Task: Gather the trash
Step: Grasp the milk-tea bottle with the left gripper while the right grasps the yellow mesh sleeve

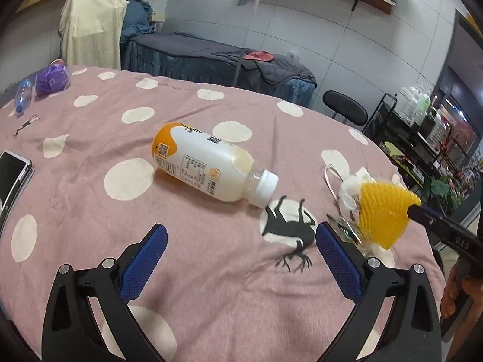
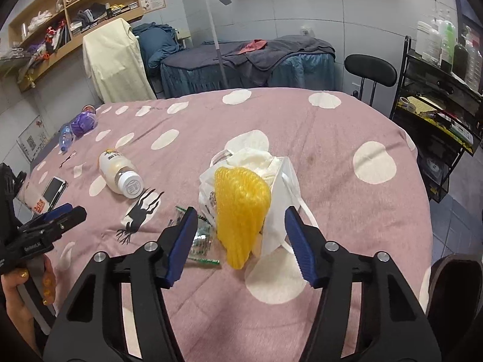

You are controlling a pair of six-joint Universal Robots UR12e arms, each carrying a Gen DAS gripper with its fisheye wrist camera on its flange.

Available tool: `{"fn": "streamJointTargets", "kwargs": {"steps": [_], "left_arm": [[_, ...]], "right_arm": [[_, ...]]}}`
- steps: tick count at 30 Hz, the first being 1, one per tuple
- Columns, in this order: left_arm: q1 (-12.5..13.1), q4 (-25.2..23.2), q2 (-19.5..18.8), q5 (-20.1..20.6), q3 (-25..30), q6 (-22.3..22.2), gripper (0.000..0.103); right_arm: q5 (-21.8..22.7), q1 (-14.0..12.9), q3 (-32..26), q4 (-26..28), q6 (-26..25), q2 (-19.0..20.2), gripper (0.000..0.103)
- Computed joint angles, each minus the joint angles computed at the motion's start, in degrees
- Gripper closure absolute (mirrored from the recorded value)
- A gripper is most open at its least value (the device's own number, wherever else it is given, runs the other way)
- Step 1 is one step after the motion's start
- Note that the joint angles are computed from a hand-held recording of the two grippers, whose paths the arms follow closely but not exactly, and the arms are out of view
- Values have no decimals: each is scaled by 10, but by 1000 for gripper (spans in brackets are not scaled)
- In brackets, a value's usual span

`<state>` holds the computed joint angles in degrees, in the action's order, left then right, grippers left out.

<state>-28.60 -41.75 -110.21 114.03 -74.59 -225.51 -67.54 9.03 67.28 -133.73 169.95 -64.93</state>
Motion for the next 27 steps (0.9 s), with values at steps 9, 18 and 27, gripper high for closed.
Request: {"fn": "streamJointTargets", "kwargs": {"steps": [9, 18, 27], "left_arm": [[54, -47, -26, -91, 41, -118, 6], [83, -87, -46, -161, 76, -185, 7], [75, -131, -73, -163, 117, -106, 35]], "right_arm": [[-22, 11, 5, -20, -27, 3, 83], [-24, 15, 78, -106, -63, -44, 83], [39, -4, 102, -111, -30, -67, 83]]}}
